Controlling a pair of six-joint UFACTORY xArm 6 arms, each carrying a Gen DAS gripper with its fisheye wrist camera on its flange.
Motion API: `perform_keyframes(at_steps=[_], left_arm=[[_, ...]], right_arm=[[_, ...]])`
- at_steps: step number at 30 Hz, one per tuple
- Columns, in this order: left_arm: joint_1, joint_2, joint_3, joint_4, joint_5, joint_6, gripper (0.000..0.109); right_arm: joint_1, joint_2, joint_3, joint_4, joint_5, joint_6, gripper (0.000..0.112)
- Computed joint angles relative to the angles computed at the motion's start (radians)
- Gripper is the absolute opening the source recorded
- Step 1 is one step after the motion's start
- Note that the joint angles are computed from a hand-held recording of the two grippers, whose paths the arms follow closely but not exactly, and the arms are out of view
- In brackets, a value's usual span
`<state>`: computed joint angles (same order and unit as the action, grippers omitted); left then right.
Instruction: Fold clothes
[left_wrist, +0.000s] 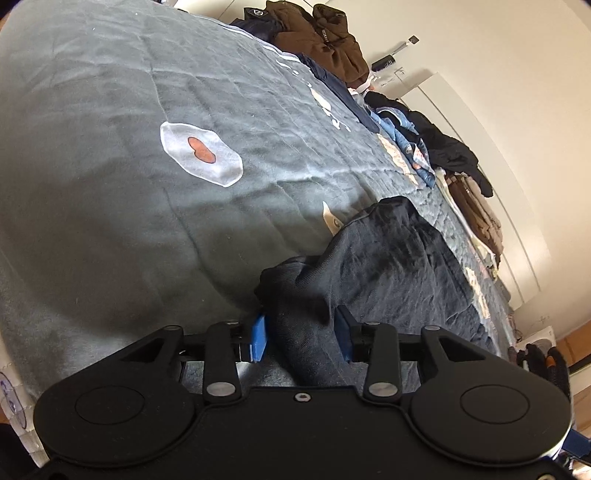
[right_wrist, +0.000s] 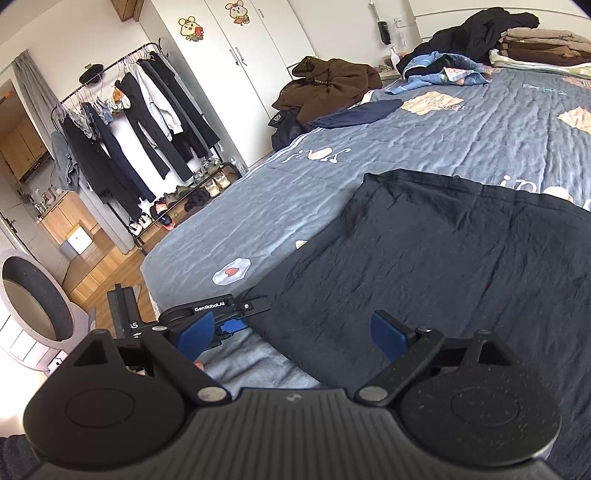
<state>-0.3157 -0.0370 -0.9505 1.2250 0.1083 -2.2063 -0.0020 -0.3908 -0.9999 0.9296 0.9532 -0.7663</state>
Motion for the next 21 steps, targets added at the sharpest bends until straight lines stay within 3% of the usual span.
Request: perform_keyframes(at_steps=[2, 7, 10, 21], left_arm=[[-0.013, -0.004, -0.007, 0.005, 0.032, 0.019, 0.02], [-0.063, -0.022, -0.036, -0.032, 0.123, 0.187, 0.012], [-0.09, -0.017, -0.071, -0.042, 0.157, 0.286, 0.011], [-0.225, 0.116, -0.298, -0.004, 0.113, 0.578, 0.009]], right_arm=[[-0.007, 0.005, -0.004, 0.006, 0.005, 0.001, 0.091], [-0.038, 0.011, -0.012, 0.023, 0.022, -0.002, 0.091], [-0.069, 0.019, -0.02, 0.039, 0.032, -0.003, 0.092], [-0.228, 0.034, -0.039, 0.015, 0.11, 0.015, 0.092]])
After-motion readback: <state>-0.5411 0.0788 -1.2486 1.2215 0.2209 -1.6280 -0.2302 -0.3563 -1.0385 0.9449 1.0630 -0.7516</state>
